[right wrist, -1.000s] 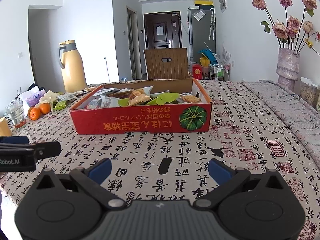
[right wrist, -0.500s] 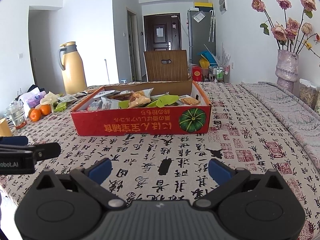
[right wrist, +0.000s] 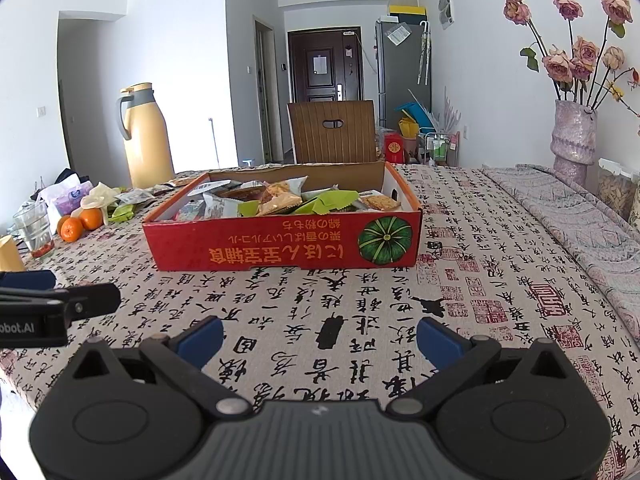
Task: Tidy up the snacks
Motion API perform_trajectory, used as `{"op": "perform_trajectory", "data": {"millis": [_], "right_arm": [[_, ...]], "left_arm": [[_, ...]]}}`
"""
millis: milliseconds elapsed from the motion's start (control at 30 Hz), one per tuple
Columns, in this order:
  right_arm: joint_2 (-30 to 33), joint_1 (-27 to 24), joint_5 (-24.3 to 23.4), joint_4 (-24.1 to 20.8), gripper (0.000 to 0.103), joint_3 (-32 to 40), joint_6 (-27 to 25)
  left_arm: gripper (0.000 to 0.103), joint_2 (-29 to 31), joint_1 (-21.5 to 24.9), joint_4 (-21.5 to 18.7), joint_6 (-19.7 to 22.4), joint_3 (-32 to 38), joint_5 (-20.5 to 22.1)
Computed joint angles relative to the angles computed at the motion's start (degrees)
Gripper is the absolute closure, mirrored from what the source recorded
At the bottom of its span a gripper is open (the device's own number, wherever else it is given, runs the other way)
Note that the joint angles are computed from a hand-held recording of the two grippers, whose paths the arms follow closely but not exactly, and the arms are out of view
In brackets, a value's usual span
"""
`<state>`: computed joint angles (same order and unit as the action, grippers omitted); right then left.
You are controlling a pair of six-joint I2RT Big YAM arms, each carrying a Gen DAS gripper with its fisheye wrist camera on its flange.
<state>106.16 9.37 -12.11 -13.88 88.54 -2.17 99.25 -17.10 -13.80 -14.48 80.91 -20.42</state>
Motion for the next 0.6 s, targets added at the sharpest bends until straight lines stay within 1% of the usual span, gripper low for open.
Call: {"op": "perform_trajectory", "data": {"millis": [600], "right_arm": [[-0.24, 0.00, 0.00, 0.14, 0.000, -0.26, -0.07]], "left_arm": [[0.000, -0.47, -0.18, 0.50, 0.15, -0.52, 0.03]]}}
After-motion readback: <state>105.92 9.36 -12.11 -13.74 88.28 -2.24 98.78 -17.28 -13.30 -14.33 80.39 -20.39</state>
